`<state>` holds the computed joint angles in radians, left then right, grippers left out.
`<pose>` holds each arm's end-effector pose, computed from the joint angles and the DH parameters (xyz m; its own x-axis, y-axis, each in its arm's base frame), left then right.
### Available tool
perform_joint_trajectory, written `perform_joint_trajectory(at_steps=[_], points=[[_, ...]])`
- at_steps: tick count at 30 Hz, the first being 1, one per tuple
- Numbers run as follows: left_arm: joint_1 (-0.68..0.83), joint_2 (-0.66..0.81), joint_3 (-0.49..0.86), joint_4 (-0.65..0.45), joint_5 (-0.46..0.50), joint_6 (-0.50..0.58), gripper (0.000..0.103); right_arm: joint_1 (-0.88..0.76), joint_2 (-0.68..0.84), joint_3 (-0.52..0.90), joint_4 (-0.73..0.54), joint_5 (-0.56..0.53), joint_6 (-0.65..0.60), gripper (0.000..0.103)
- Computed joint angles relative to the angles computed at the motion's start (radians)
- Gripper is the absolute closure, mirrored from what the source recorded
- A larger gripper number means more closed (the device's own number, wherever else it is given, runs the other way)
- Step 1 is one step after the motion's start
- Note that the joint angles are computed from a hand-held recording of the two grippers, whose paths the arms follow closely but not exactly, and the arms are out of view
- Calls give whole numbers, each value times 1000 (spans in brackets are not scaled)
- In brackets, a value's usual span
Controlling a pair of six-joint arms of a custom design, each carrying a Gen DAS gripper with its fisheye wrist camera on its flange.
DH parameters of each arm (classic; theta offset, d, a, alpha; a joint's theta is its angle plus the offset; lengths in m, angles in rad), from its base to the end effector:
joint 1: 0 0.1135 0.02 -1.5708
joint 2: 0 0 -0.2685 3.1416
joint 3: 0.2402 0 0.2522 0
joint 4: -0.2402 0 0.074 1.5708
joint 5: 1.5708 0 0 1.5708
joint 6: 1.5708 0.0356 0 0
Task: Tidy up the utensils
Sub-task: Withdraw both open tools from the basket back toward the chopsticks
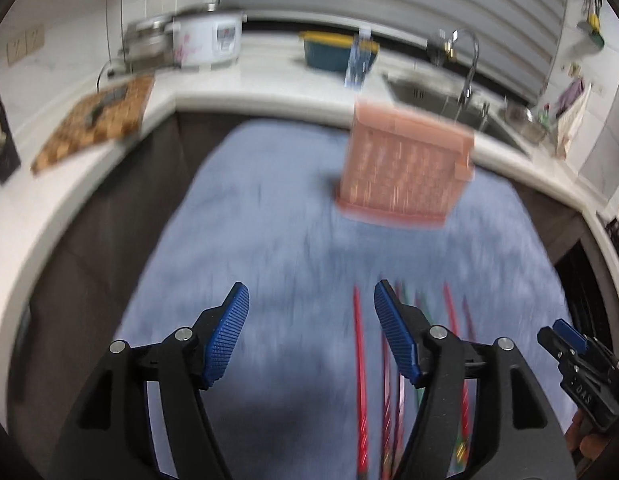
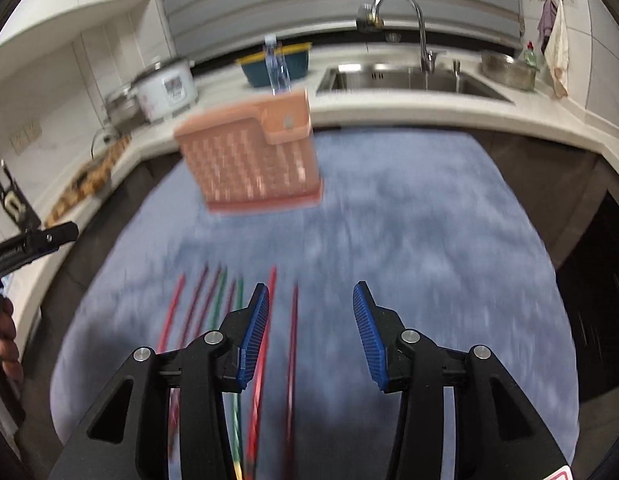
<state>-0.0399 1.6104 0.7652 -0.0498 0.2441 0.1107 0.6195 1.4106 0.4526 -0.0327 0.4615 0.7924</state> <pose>0.3054 -0.0208 0.1537 -0.7538 0.1374 -0.6425 0.2747 0.9542 -0.1183 0.1925 0.1178 0.1241 -0.7068 0.2790 -0.6500 0.2594 0.9572 0.1288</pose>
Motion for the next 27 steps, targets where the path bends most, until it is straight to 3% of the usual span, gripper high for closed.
perform_joint_trajectory(at_steps=[3,10,18,27], points=[[11,-24,-128,44,0,23,41,171,63,-26,-71,79,162,60],[18,-73,-354,139,18,84,41,412,219,-57,-57,79,438,60],[9,-72,-469,196,14,148,40,446,283,-48,-24,86,473,62],[-12,20,-466,249,0,141,41,438,311,-38,-15,85,458,63]])
